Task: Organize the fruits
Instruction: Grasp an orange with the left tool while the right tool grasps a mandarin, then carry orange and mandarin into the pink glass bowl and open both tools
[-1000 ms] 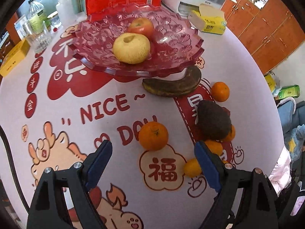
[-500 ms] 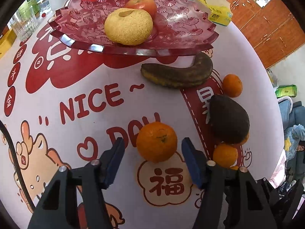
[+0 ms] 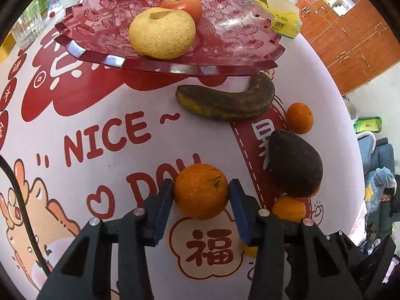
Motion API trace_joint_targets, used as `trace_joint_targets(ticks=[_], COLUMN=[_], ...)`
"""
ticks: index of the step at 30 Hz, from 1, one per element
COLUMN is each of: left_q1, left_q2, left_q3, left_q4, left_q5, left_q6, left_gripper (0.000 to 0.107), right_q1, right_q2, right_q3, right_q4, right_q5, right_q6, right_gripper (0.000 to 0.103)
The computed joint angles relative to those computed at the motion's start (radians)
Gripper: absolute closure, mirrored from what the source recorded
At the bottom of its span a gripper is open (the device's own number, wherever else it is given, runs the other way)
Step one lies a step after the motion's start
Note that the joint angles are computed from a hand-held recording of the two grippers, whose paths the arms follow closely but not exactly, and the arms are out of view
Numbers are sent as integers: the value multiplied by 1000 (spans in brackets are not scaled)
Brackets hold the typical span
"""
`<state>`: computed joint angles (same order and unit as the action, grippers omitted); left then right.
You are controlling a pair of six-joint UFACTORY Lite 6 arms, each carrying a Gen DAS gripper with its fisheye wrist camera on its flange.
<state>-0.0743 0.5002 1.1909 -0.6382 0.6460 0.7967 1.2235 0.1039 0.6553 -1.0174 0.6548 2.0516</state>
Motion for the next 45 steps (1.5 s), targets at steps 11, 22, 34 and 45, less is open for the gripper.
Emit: trace_joint_targets(ticks=[11, 22, 34, 45], left_q1=[-2, 67, 126, 193], left_q2=[20, -99, -304, -188], left_q3=[37, 15, 38, 382], left_q4=[45, 74, 219, 325], left_q5=[1, 45, 193, 286], left_q6=[-128, -211, -341, -407], left_gripper=[64, 64, 64, 64], right_q1=[-43, 6, -148, -486], right_q2=[-118, -295, -432, -250], right_q3=[-102, -203, -184, 49], right_q4=[-64, -97, -191, -344], right_q5=[-94, -50, -103, -368], right_q6=[63, 118, -62, -295], right_gripper=[71, 72, 72, 72])
